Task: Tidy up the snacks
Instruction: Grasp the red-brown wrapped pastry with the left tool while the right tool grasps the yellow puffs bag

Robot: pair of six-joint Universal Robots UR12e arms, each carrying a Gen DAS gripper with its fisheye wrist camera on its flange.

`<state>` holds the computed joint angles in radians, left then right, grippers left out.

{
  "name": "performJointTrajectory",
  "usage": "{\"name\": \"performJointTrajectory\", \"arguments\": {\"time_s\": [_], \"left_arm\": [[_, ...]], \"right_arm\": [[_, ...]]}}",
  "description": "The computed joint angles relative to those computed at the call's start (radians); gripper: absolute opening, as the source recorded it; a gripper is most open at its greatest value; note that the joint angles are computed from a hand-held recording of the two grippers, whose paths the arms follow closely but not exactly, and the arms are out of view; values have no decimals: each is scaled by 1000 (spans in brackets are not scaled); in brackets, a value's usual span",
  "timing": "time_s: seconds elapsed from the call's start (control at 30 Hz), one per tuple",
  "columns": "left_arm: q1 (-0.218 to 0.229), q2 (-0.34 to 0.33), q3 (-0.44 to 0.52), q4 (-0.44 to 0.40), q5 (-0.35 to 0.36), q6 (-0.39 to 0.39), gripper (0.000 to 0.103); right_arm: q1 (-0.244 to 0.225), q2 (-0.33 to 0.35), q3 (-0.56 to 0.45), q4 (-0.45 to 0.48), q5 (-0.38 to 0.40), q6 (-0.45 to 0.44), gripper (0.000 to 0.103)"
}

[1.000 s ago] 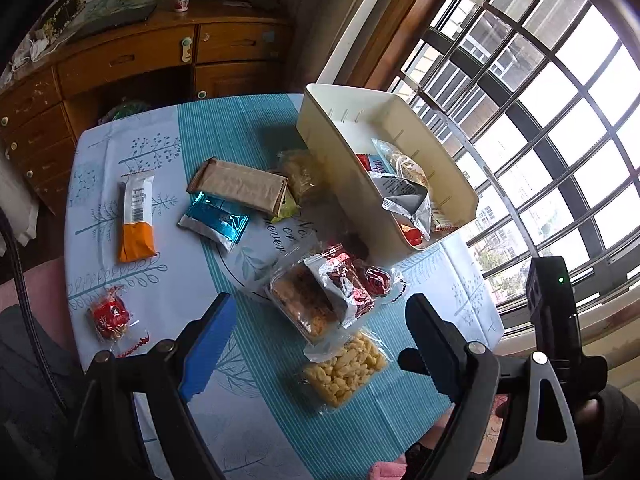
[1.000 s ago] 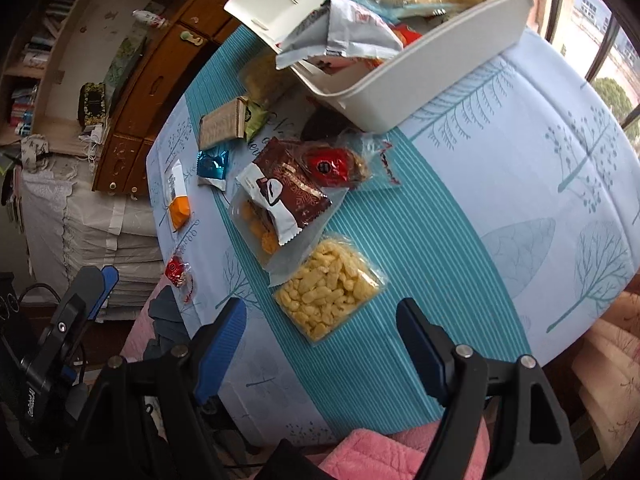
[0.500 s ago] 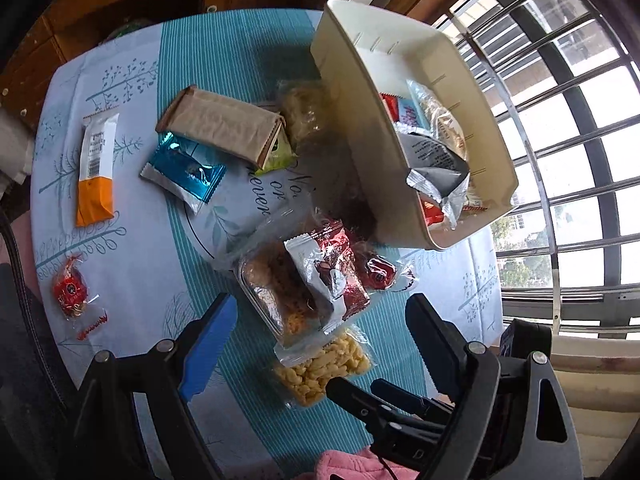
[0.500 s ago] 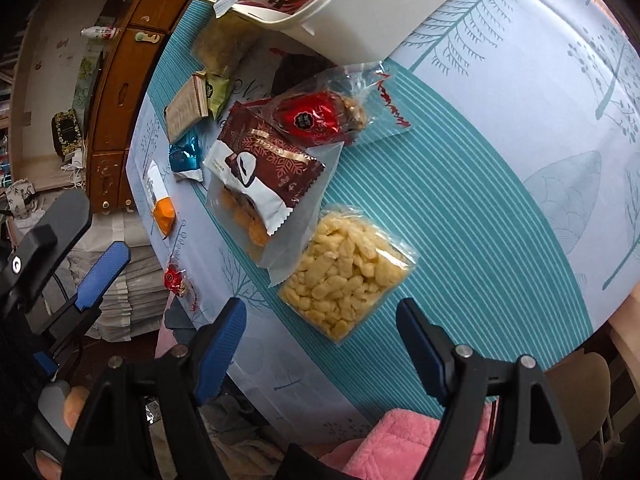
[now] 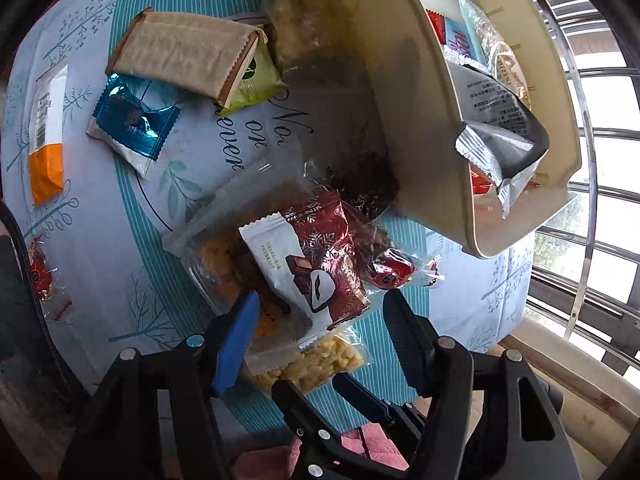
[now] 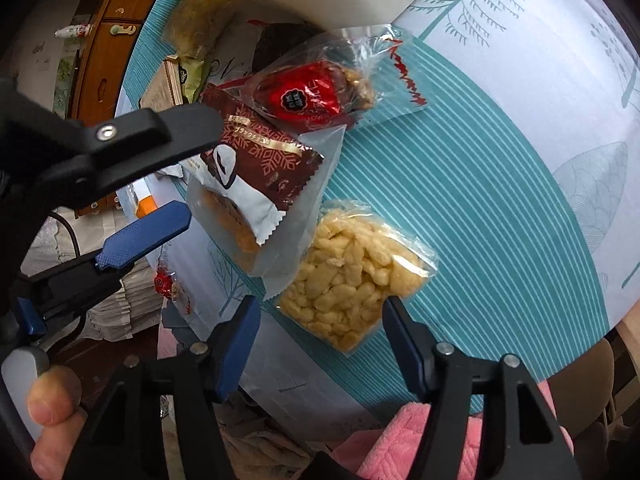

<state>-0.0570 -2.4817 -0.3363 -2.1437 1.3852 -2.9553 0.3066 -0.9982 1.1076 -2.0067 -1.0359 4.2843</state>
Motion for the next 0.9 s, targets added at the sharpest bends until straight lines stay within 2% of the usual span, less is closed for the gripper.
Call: {"name": "performJointTrajectory", "arguments": {"time_s": [0.1,0.23,0.43,0.6,0.7,0.77,0.9], "left_arm": [[-7,-26,39,-35,11,-13,62],[-18,-37,51,-38,51,-33,62],[-26,-50,68,-51,68,-61,61],[-27,-41,47,-21,76,-86,46],[-22,-43,48,-19,61,-104,44],[-19,-47,56,-22,59,-113,41],[-14,-54,70,-34,46,-129,34]], "right_arm": [[-4,4,-4,2,6,4,64],[-11,6,-2,12,25,7,64],[-19,17,-24,61,45,-17,64],[-27,27,-41,94,68,-26,61],[-33,36,-57,135,75,-36,48],[-40,37,-59,160,78,-46,34],[-49,27,-36,162,91,-48,25]]}}
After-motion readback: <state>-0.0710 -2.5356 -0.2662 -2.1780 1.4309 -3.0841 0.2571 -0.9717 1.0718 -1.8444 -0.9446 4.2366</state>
